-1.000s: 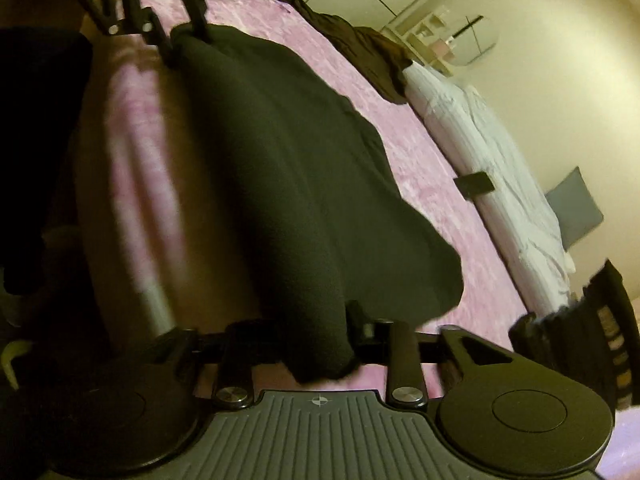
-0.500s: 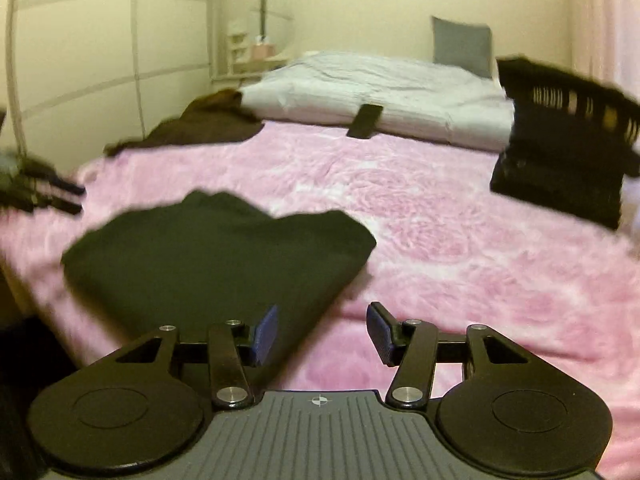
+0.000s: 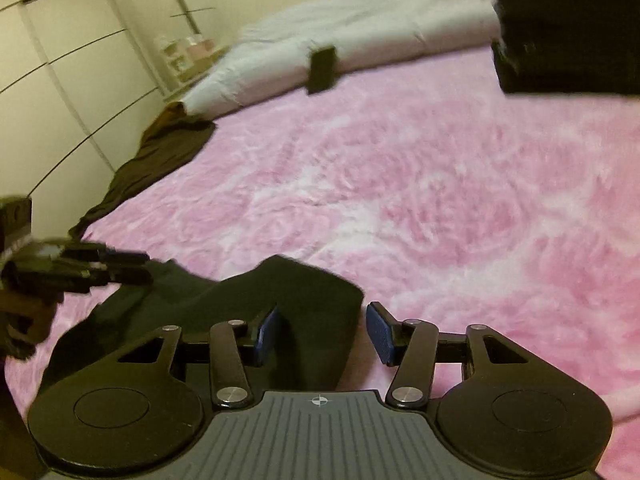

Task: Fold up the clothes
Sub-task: 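Lay the shirt back on the bed and open both grippers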

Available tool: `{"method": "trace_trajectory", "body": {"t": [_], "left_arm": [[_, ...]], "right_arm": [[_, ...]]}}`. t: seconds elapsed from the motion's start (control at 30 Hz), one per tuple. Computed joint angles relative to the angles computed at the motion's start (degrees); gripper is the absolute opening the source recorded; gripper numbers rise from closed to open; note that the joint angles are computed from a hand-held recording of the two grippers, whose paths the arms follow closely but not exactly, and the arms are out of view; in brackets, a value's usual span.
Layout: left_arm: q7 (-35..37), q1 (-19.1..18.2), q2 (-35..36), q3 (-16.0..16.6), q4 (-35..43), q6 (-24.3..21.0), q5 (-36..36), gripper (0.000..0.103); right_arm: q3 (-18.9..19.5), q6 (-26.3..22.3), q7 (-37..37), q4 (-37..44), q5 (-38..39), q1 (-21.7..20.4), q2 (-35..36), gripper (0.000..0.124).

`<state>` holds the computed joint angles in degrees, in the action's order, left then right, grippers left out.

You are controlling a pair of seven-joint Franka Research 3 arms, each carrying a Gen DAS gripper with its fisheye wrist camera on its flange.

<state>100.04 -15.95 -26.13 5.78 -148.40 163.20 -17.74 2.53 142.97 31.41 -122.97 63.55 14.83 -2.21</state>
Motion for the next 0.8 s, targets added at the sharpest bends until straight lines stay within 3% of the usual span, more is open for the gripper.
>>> {"method": "trace_trajectory", "body": {"t": [0.03, 0.1, 0.17, 0.27, 0.37, 0.47, 0.5, 0.57, 0.6, 0.67, 0.7, 0.8], "left_arm": [[0.93, -0.83, -0.35, 0.77, -0.22, 0.11, -0.75, 0.009], [2.84, -2.37, -1.07, 2.19, -0.66, 0.33, -2.31, 0.005], [1.6, -0.84, -3.32, 0.38, -2.39, 3.39, -1.16, 0.005], [-0.53, -0.86, -2.54, 0.53, -2.81, 6.02, 0.48, 0.005], [-1.18, -0.56, 1.55, 0.77, -0.18, 1.32, 2.59, 0.005], [-2.52, 1.58, 1.96, -0.88, 0.51, 0.54, 3.26, 0.011], [-3.92, 3.17, 1.19, -2.14, 0.42, -0.09, 4.49, 0.016], [-7.14, 6.7, -0.69, -4.93, -0.3, -0.86, 8.3, 0.02], [-9.41, 8.62, -2.17, -6.42, -1.02, -1.15, 10.43, 0.019], [-13.57, 11.44, -5.8, -8.66, -2.6, -2.18, 14.47, 0.017], [-15.37, 12.41, -7.95, -9.5, -3.46, -2.95, 16.24, 0.017], [-18.19, 10.8, -15.52, -9.43, -6.25, -6.74, 18.26, 0.017]], "right_arm": [[-0.1, -0.9, 1.07, 0.71, -0.59, -0.12, 0.67, 0.006], [-0.01, -1.49, 2.16, 1.44, -1.7, -0.32, 1.2, 0.005], [-0.01, -0.08, -2.37, 0.71, 1.17, -0.31, -0.54, 0.004], [-0.64, 0.51, -6.79, 1.1, 6.3, -0.2, -1.15, 0.004], [0.24, 3.18, -5.05, 1.37, 0.48, 0.16, 1.42, 0.004], [0.54, 2.7, -1.98, 1.8, -3.63, -0.26, 3.19, 0.004], [0.65, 3.08, -2.79, 1.58, -3.25, -0.36, 2.85, 0.006], [0.91, 5.66, -2.07, 0.3, -4.28, -0.17, 1.24, 0.032], [1.18, 8.53, -2.1, -0.86, -4.93, 0.19, 0.14, 0.052], [1.23, 12.36, -3.13, -3.13, -5.01, 0.97, -2.42, 0.055], [0.71, 11.76, -4.53, -4.31, -3.15, 1.37, -4.35, 0.055], [-1.22, 7.55, -7.87, -8.46, 2.14, 3.18, -11.14, 0.055]]}}
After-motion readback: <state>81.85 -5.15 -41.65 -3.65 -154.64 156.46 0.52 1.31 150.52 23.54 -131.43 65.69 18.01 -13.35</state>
